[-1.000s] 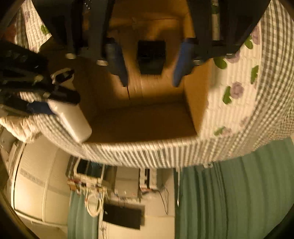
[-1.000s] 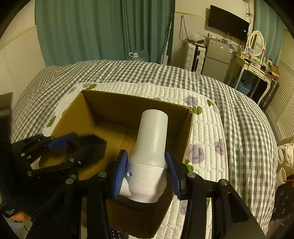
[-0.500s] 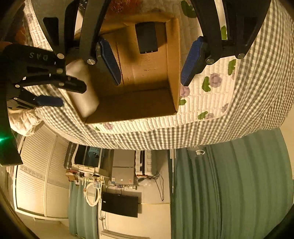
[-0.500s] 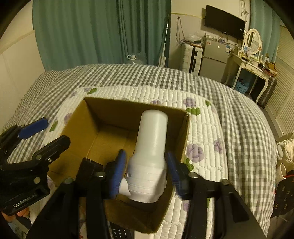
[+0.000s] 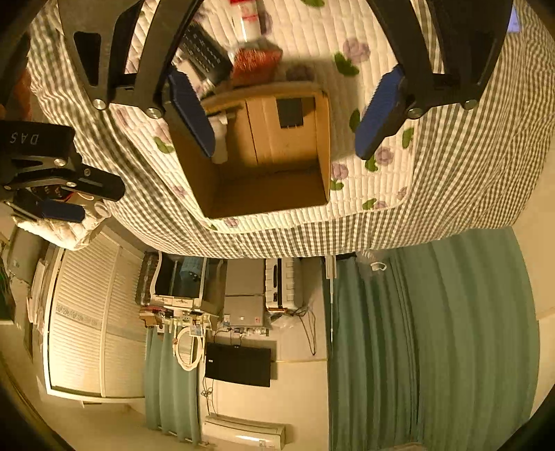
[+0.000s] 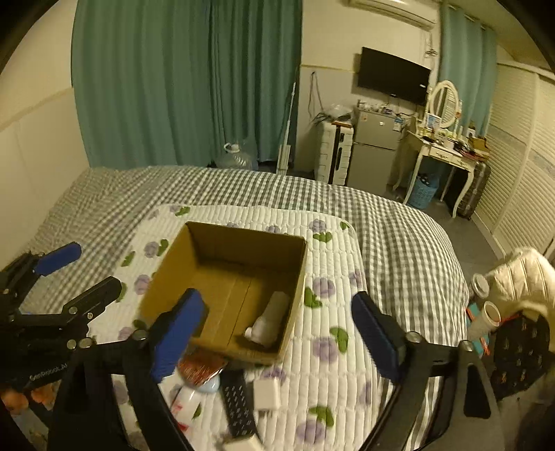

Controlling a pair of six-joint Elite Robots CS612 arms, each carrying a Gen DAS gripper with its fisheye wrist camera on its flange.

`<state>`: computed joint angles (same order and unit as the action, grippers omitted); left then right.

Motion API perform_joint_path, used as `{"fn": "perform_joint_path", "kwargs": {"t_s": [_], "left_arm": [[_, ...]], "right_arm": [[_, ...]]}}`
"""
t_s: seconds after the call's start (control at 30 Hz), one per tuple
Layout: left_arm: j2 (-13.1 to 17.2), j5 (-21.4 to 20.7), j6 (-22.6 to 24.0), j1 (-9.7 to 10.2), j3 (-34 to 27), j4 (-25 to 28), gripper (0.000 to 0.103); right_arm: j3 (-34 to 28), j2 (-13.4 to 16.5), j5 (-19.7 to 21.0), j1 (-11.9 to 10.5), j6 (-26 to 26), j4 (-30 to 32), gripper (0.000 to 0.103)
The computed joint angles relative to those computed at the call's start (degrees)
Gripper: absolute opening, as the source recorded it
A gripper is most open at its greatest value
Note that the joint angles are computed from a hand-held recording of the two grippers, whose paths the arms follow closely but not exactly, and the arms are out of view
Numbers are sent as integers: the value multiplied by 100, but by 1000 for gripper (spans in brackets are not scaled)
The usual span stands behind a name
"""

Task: Organize rigid objects
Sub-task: 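Grasp red-and-white bottle with left tool while right tool grasps a white charger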

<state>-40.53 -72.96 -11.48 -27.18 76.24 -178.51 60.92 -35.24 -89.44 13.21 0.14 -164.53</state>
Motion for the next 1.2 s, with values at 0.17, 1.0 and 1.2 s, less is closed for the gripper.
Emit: {"fn": "perform_joint_path", "kwargs": {"t_s": [0.17, 1.0, 1.2], "left_arm": [[-149, 215, -232, -78, 434, -235, 101], [472, -360, -823, -68, 631, 519, 101], [528, -441, -789, -83, 565, 690, 101]], "right_arm": [[698, -282, -171, 16, 410, -469, 99], [1019, 303, -437, 245, 849, 904, 103], [901, 417, -517, 304, 632, 1123, 86]]}}
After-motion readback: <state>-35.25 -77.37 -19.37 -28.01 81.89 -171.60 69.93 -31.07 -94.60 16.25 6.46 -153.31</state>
